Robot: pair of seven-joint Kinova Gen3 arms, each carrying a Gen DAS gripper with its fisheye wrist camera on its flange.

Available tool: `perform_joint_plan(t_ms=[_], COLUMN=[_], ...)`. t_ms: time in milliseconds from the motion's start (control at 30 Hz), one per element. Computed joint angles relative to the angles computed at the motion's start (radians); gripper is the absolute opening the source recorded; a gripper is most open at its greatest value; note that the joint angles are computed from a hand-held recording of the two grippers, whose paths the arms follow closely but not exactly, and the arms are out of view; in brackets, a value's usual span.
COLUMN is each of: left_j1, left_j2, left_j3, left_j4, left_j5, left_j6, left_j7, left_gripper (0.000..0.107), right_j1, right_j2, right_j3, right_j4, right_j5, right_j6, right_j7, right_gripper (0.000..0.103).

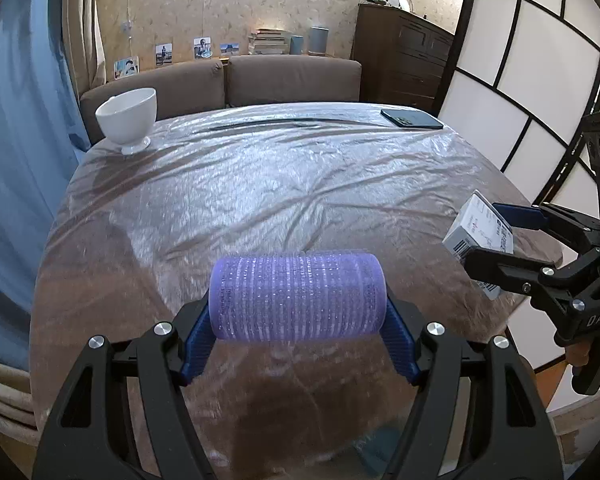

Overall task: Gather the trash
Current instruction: 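Carry the roller and medicine box over the white bin with both tools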

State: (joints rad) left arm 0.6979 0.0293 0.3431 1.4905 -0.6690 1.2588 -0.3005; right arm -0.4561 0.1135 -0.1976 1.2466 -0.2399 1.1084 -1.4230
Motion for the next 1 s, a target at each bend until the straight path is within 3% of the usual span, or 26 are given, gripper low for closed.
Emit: perform_joint_plan(t_ms=[300, 433, 1000], left_j1=[0.033, 0.029, 0.094], left_j2=[-0.027, -0.057, -0.041], left_j3=[0.043, 0.054, 0.115], left_j4=[0.026, 0.057, 0.052], left_j5=[0.010, 0.044, 0.062], left_j6=[0.033, -0.004, 0.081], left_j7=[0.074, 0.099, 0.159], left_gripper=[0.072, 0.072, 0.072], right_j1=[0.020, 0.028, 0.063], right_j2=[-0.073, -0.098, -0.144], right_j3=[0.002, 0.007, 0.035], right_j4=[0.086, 0.123, 0.199], right_j5=[-0.070, -0.102, -0.229], right_j6=[0.014, 0.026, 0.138], right_j7=[0.059, 0.097, 0.196], right_gripper=[0.095, 0.095, 0.095])
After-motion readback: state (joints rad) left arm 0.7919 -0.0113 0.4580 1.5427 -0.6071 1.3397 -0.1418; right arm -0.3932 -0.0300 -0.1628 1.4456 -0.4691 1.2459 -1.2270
